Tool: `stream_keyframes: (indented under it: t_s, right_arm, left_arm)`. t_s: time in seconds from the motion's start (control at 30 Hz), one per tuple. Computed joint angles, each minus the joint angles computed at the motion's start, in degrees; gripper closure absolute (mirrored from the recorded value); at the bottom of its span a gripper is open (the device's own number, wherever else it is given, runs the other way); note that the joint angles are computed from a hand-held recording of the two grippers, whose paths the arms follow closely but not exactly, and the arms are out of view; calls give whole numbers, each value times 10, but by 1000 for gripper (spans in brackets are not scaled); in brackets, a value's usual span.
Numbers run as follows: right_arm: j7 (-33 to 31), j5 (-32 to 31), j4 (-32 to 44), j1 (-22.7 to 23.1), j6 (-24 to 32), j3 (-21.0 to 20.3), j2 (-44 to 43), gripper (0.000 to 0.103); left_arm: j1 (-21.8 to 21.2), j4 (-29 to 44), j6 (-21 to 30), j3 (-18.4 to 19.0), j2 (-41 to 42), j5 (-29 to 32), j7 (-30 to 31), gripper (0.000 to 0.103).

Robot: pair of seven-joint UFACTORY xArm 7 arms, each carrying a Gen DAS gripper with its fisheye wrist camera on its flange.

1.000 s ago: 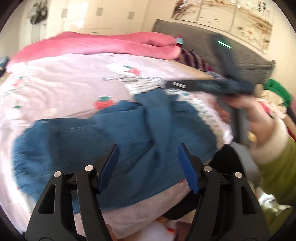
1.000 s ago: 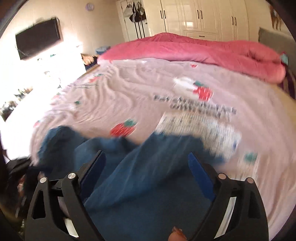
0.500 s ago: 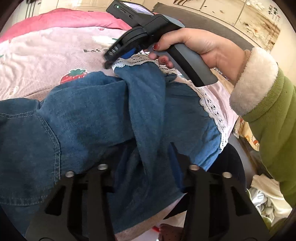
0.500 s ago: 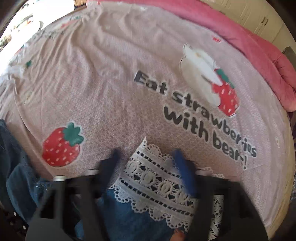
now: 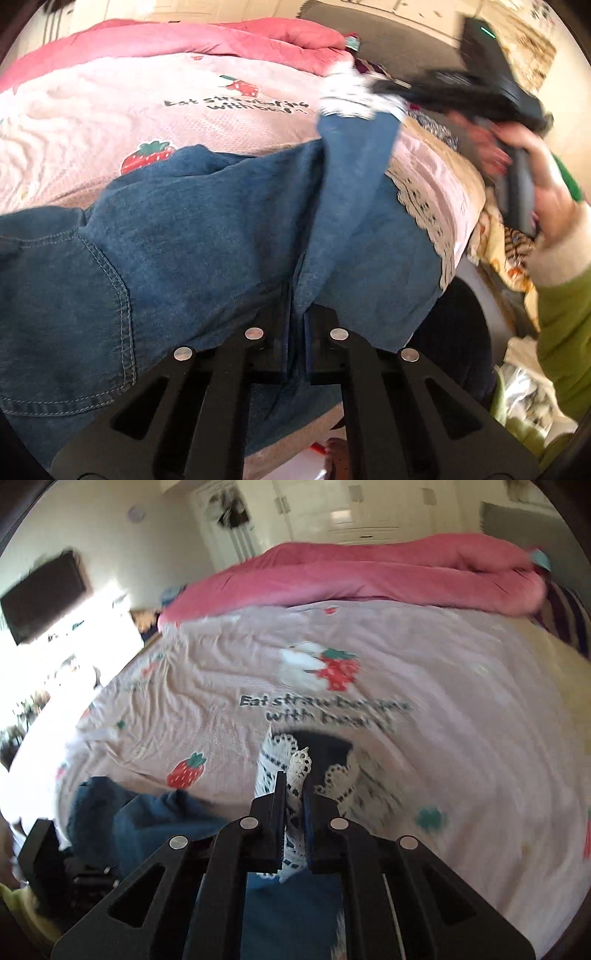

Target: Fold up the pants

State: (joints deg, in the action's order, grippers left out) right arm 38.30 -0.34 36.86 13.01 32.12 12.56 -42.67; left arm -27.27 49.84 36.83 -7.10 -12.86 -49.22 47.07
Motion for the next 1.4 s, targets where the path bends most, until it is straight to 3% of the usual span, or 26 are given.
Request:
stream_keyframes:
  t_s: [0.17,0.27,0.33,0.4,0.47,0.57,0.63,0.7,0.93,1.03,1.07,1.1,1.17,1.23,1.27,1.4]
  right_arm:
    - [56,33,-125,48,88,25,-187,96]
    - [83,48,-165,77,111,42,-232,94]
    - [110,61,-193,98,116,54,-268,88]
    - [129,60,-205,106,109,63,-281,71]
    - [141,54,-208,112,104,69,-289,61]
    - [146,43,-210,117,110,63,-300,66]
    - [144,44,-212,130,124,57,-314,86]
    - [135,43,-210,140,152,50,-324,94]
    - [143,77,-250,174,195,50,-368,94]
    - [156,84,-259,175,198,48,-376,87]
    - [159,83,-254,172,210,48,-378,77]
    - [160,79,-247,168,223,48,-381,70]
    - [164,71,-233,157,245,49,-393,68]
    - [160,54,-209,135,243,57,-397,62]
    - [152,49,-198,128,231,57,-386,54]
    - [66,30,-127,109,90,44,-217,41]
  left_arm:
    - [-4,-14,-4,-9,-16,39,0,103]
    - [-12,-28,-15,-10,-26,56,4,102]
    - [-17,-36,-20,-11,-33,66,1,101]
    - [-22,-44,-29,-14,-41,82,-5,100]
    - [-28,-47,-33,-13,-46,92,-10,97]
    - [-35,-54,-48,-15,-53,111,-18,96]
    - [-39,-60,-53,-12,-59,119,-24,96]
    - [-41,-64,-46,-7,-65,129,-31,99]
    - [-50,-89,-47,-1,-87,166,-19,101]
    - [-56,-106,-69,-4,-92,178,-16,98]
    - [-61,-108,-69,1,-93,175,-12,98]
    - [-66,-109,-67,8,-95,168,-6,96]
    - [-76,-108,-49,27,-100,141,10,88]
    - [-77,-109,-21,44,-114,113,21,69]
    - [-75,-111,-13,47,-122,103,24,66]
    - [-47,-126,-25,58,-168,76,5,46]
